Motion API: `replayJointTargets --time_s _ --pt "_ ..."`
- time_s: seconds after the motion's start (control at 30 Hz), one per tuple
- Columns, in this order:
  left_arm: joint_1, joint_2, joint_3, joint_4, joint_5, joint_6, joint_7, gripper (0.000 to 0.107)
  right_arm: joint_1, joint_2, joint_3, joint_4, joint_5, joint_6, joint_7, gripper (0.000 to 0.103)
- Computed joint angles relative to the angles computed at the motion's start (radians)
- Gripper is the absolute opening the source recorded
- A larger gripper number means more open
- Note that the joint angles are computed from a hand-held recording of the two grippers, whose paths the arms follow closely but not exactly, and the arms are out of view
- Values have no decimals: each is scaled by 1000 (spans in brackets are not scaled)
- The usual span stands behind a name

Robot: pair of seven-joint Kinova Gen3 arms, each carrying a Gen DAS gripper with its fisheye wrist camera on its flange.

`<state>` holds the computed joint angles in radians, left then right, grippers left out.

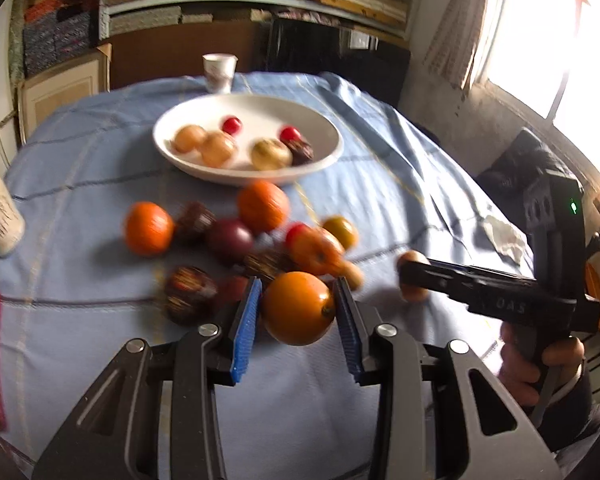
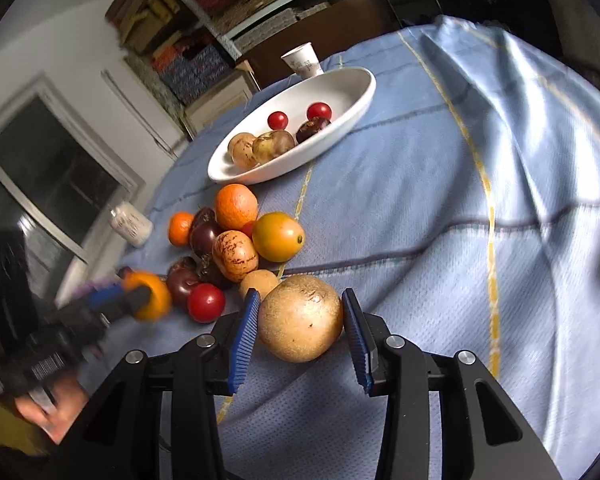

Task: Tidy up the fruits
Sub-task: 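Carry both held fruits over the white plate and open both tools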

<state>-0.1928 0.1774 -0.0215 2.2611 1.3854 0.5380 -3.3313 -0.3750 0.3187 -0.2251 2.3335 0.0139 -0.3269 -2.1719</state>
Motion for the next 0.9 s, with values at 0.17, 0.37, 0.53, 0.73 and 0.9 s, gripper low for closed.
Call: replayJointTargets --time_s 0.17,0.37,0.53,0.73,0.9 --pt "-43 17 -12 -114 -121 45 102 36 -54 -55 72 -125 3 190 92 42" --pt "-45 99 44 -340 -246 36 322 36 -166 -9 241 -289 -91 248 246 42" --pt "174 252 -134 -571 -303 63 526 36 -46 131 158 -485 -90 304 258 42" --pt "357 444 -356 -826 -379 179 770 36 30 261 79 -659 -70 381 288 42" --pt "287 510 -222 -925 -557 154 935 36 34 303 66 -715 -62 414 314 44"
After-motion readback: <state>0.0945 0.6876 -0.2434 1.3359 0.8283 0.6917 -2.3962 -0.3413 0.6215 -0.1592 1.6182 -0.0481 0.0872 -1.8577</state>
